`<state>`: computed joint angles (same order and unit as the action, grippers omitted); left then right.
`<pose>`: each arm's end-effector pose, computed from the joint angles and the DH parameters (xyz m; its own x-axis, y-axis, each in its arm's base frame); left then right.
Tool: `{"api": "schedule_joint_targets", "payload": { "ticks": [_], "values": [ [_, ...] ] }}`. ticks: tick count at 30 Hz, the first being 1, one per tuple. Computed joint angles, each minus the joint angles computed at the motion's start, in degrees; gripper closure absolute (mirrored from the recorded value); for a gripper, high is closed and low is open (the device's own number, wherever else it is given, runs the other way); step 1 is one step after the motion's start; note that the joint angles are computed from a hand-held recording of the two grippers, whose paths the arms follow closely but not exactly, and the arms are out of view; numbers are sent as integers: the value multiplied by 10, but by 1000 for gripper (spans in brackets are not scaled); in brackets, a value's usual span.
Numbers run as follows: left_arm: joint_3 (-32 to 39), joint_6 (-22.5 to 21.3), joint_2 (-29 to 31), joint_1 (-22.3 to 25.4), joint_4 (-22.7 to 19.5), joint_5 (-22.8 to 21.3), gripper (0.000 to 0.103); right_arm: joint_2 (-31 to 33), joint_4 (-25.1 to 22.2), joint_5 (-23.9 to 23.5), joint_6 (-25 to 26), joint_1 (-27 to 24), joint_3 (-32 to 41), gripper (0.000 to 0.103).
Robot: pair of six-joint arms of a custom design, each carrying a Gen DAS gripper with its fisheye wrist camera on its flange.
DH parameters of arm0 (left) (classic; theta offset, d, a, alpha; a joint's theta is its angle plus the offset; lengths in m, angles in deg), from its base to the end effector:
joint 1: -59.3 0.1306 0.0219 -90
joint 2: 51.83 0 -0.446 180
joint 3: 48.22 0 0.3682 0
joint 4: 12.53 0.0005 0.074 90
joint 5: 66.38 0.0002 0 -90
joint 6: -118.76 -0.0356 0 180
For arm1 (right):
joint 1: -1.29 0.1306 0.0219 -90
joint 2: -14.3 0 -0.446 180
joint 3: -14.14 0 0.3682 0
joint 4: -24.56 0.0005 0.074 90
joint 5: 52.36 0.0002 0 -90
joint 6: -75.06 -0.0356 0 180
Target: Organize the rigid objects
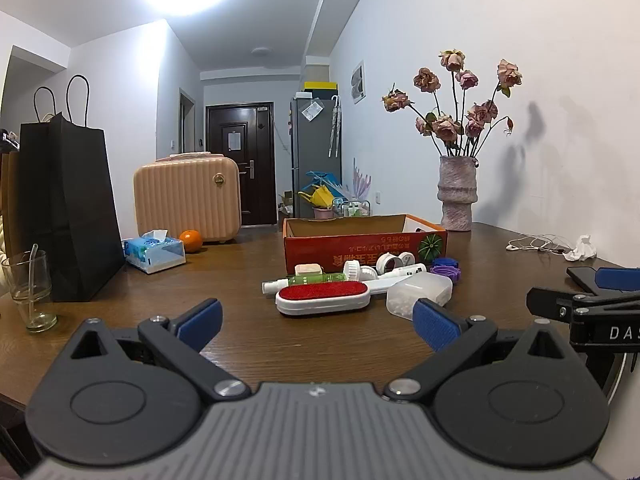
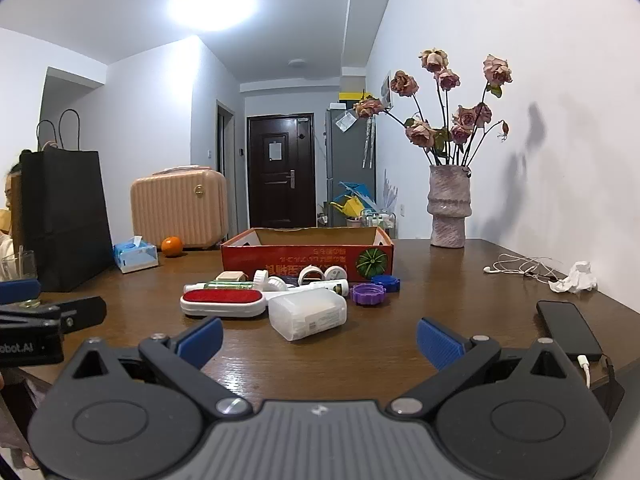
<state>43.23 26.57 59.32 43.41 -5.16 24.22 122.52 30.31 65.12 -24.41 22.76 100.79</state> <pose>0.6119 -0.1751 0.3988 -0.1944 0.0951 -0.9763 0.2913 0.9560 0.0351 0.5695 0.2058 0.3899 -0.2357 0.0642 -0.9697 0.1290 0.9911 0.0342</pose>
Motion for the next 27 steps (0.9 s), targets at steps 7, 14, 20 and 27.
{"api": "schedule_joint_targets", "payload": {
  "ticks": [7,14,20,27],
  "values": [
    [1,0,0,0,-1,1,0,0,3,-1,3,0,-1,0],
    [1,0,0,0,-1,1,0,0,8,-2,3,0,-3,0],
    [0,-2,0,0,-3,2,0,-1,11,0,4,1,-5,0],
    [0,-2,0,-1,-3,0,0,-1,5,-2,2,1,-3,0]
  ]
}}
